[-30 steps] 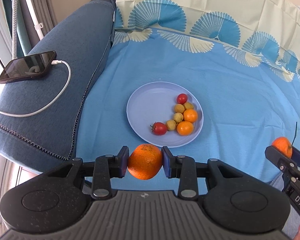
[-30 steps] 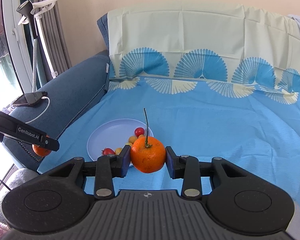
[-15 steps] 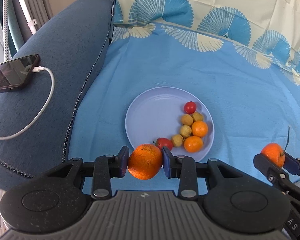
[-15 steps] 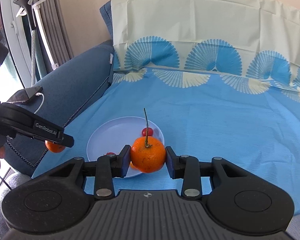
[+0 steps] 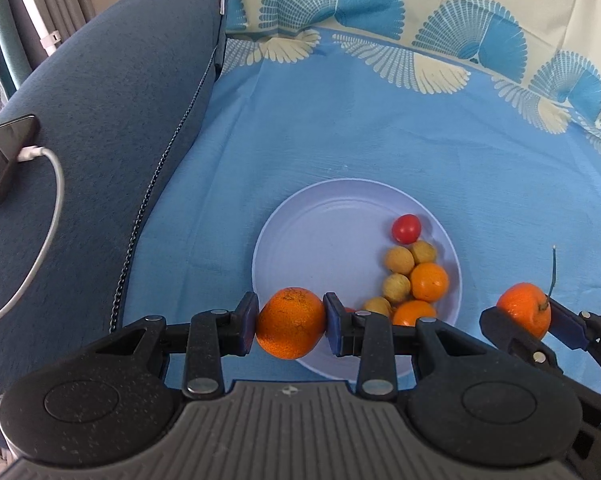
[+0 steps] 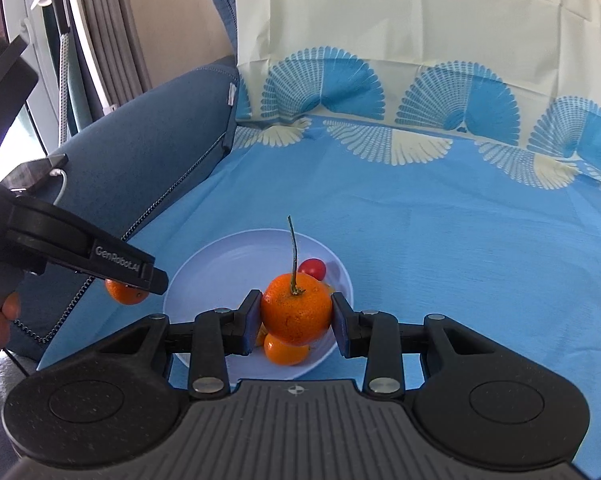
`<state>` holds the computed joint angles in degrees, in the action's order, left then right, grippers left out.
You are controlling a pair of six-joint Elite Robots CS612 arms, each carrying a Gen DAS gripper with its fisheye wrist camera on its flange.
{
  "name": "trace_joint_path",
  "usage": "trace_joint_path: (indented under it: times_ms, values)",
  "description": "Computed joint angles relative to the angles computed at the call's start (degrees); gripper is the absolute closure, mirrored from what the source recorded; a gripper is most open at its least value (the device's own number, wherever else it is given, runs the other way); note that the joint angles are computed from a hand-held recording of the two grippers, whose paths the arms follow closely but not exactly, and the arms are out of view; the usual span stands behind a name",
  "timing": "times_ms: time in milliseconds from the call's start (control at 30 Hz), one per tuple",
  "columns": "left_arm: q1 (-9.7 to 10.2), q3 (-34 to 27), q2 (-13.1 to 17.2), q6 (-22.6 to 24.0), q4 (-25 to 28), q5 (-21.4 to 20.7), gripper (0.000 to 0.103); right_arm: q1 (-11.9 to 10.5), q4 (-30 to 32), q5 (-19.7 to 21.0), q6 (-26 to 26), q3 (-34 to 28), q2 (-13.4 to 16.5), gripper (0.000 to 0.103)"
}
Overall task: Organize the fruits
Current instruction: 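Carry both held oranges in the two tools over the plate, then open both tools over the plate to drop the oranges, then lift both open tools back from the plate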
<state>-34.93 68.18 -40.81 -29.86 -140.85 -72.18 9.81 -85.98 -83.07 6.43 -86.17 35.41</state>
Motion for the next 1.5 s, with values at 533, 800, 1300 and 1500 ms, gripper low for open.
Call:
trace_joint_path:
  times_ms: [533,800,1300,1500]
  values:
    - [0.89,-5.2,3.9,1.7,3.6,-0.7,0.064,0.2,-1.4,1.6,-3.9,5.5,-0.8,0.065]
    - [1.38,-6.6,5.1,3.8,4.5,-1.8,0.055,0.3,-1.3,2.5,-6.4,7.0,-1.2,0.064]
    - [-0.34,4.0,-2.0,2.6,-2.4,2.4,0.000,0.0,3.4,2.3,-7.8,2.4,-1.2,0.007]
    - [-1.37,9.4,-5.9,0.2,-3.4,1.8,0.000,0.7,8.0,-1.5,-2.5,-2.1,-0.7,0.004]
